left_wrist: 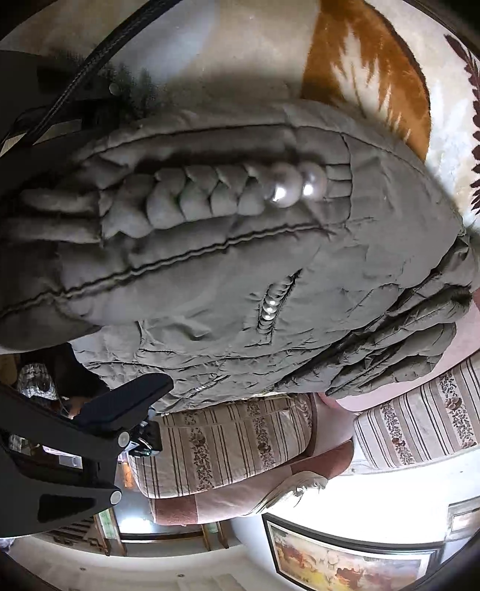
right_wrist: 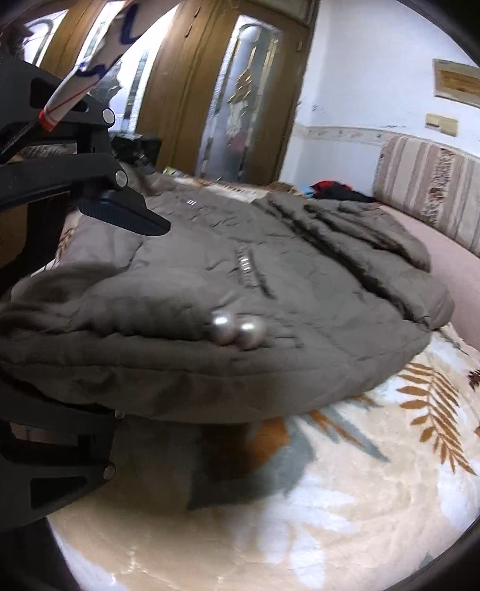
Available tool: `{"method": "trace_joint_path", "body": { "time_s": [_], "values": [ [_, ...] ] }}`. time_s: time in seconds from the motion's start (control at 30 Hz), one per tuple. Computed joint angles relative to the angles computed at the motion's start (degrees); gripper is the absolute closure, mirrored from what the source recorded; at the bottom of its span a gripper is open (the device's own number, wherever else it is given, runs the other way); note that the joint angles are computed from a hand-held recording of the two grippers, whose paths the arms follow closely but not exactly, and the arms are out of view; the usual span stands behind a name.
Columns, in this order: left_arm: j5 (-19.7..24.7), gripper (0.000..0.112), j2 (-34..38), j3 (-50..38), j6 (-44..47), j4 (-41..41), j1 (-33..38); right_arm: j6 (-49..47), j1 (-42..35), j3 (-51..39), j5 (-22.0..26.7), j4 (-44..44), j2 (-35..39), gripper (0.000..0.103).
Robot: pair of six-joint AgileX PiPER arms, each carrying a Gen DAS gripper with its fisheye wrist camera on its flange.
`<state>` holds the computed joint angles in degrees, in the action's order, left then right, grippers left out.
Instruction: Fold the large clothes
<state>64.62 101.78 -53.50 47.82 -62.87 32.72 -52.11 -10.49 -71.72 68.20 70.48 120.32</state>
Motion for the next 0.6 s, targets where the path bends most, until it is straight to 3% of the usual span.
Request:
{"method": "trace_joint_path", "body": {
  "time_s": [0.2, 0.33, 0.6],
  "values": [
    [-0.54, 0.025, 0.27, 0.73, -0.29, -1.10, 0.30, -0.39, 2.82, 2.20, -3.57, -0.43, -1.02, 0.034],
    [-3.94, 0.025, -2.25, 1.61, -1.99, 0.59, -1.87, -0.11, 2.24, 3.77, -5.26, 0.78, -1.13, 0.036],
    [-10.22, 0.022, -5.99, 2.05, -6.51, 5.84, -7.14, 3.98, 6.40, 7.54, -15.15, 2.53, -5.58, 0.035]
  ]
}}
